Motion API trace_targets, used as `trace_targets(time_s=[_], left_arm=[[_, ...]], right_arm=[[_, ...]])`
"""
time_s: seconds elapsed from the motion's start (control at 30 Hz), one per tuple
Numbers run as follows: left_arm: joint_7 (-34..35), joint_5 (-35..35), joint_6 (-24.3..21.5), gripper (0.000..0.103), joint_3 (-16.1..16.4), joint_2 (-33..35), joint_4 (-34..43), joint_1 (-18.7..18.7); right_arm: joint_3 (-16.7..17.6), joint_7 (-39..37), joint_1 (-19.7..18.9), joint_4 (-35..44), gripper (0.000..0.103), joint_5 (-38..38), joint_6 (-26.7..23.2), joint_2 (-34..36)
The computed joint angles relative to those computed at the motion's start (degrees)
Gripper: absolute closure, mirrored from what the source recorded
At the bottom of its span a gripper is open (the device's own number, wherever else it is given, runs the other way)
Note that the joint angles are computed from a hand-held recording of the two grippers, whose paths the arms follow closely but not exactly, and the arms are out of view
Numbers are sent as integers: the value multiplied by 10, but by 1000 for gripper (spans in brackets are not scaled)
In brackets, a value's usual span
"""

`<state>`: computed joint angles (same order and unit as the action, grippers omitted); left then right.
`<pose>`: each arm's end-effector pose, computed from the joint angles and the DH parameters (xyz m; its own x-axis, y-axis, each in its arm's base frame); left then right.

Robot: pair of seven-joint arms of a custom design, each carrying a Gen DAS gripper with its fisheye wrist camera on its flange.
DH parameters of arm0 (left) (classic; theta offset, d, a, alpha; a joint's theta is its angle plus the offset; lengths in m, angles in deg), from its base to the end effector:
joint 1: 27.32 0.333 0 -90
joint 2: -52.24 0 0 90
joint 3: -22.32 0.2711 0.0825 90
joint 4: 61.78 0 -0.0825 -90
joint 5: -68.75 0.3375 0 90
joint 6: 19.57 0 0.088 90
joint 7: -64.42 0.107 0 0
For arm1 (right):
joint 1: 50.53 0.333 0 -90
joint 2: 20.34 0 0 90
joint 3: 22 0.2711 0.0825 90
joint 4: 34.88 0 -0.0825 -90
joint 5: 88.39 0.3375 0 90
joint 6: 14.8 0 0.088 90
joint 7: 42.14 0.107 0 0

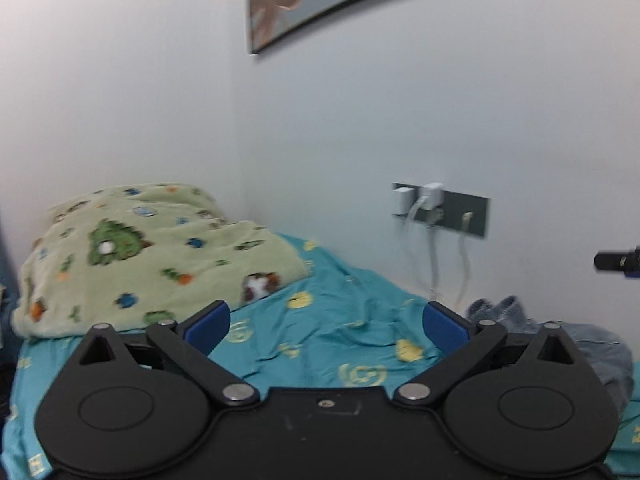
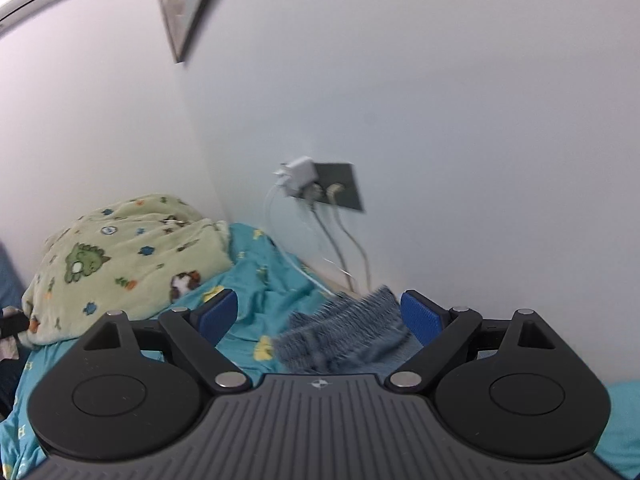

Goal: Fold clothes

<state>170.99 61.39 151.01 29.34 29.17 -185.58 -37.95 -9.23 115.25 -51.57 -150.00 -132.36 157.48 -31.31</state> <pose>0.4489 -0.0073 0.6761 -0.1472 -0.9843 -0.0972 -0.3286 0.1414 -0.9338 0.4826 0.1626 0.6296 -0.0286 -0.9504 -0.3096 -0.3446 0.3001 -0.8895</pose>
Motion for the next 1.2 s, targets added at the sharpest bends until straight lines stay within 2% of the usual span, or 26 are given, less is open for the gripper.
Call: trace_targets(time_s=[0.2,0.33,0.4,0.53,0.7,0.83,0.97,1.07,1.2], left_arm=[[-69,54,-5,0,-24,-53,-43,88],[-86,86,3,0,-11,-86,-72,111],[-103,105,10,0,-14,-97,-84,134],[-133,128,8,0,-8,-102,-94,167],[-191,164,19,0,-22,-83,-98,237],[-262,199,19,0,-48,-47,-77,305],[-324,240,29,0,-69,-25,-72,348],[-364,278,39,0,-84,-11,-73,374],[-395,296,36,0,-77,0,-78,370]], right_arm=[[1,-79,56,52,11,43,9,35],[-8,-147,115,103,10,88,22,84],[-10,-189,145,136,10,119,24,114],[5,-294,188,214,10,191,24,184],[32,-407,229,351,10,258,1,295],[34,-472,270,482,10,288,-32,389],[20,-520,308,597,10,311,-62,469],[3,-541,328,643,10,328,-63,509],[-13,-558,339,631,10,357,-37,520]])
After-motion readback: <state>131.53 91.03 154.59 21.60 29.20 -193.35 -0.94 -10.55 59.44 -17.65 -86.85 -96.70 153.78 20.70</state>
